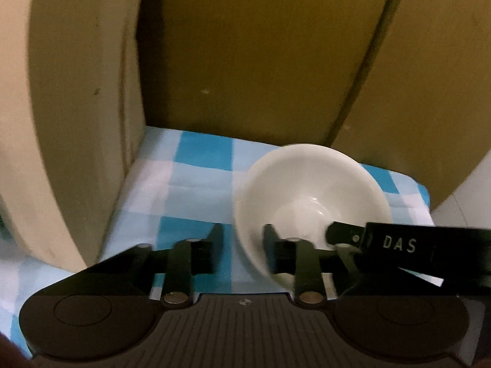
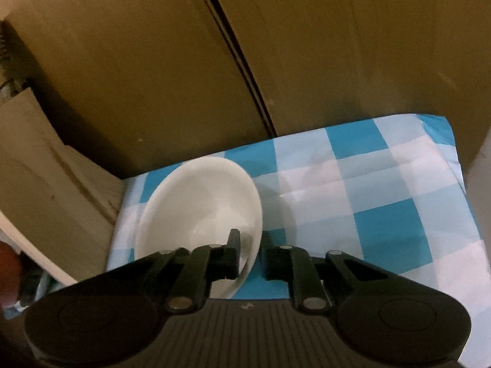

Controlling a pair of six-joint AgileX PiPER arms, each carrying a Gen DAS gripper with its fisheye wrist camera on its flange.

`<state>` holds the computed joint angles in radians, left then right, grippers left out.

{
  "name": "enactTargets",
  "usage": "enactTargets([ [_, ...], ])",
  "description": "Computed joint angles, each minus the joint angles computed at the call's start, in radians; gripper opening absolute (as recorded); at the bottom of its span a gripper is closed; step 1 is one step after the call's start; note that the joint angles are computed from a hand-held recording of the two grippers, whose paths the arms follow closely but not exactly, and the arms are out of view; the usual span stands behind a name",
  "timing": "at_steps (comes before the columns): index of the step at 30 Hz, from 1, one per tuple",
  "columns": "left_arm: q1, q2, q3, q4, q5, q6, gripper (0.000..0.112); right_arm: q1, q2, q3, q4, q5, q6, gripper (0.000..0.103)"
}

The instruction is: Organize plates and bowls

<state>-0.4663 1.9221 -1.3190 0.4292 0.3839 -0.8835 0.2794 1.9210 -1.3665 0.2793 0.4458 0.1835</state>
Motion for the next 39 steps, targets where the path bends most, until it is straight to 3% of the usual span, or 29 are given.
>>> enactTargets([
  [2,-0.003,-0.003,0.0,-0.033,0.004,0.034,0.029,0.004,-0.015,0.01,-0.013,0.0,0.007,0.011],
  [8,-0.028,-0.053,0.034,0.039,0.02,-0.027,0.026,0.032,-0.072,0.038,-0.103,0.017,0.071,0.01],
  [14,-0.072,-0.135,0.096,0.136,0.053,-0.108,0.031,0.092,-0.175,0.106,-0.3,0.016,0.218,0.01],
  [24,-0.178,-0.288,0.183,0.236,0.135,-0.184,0.032,0.103,-0.385,0.233,-0.306,0.078,0.243,0.01],
  [39,-0.39,-0.493,0.335,0.24,0.243,-0.251,0.035,0.155,-0.705,0.456,-0.347,0.215,0.331,0.011],
])
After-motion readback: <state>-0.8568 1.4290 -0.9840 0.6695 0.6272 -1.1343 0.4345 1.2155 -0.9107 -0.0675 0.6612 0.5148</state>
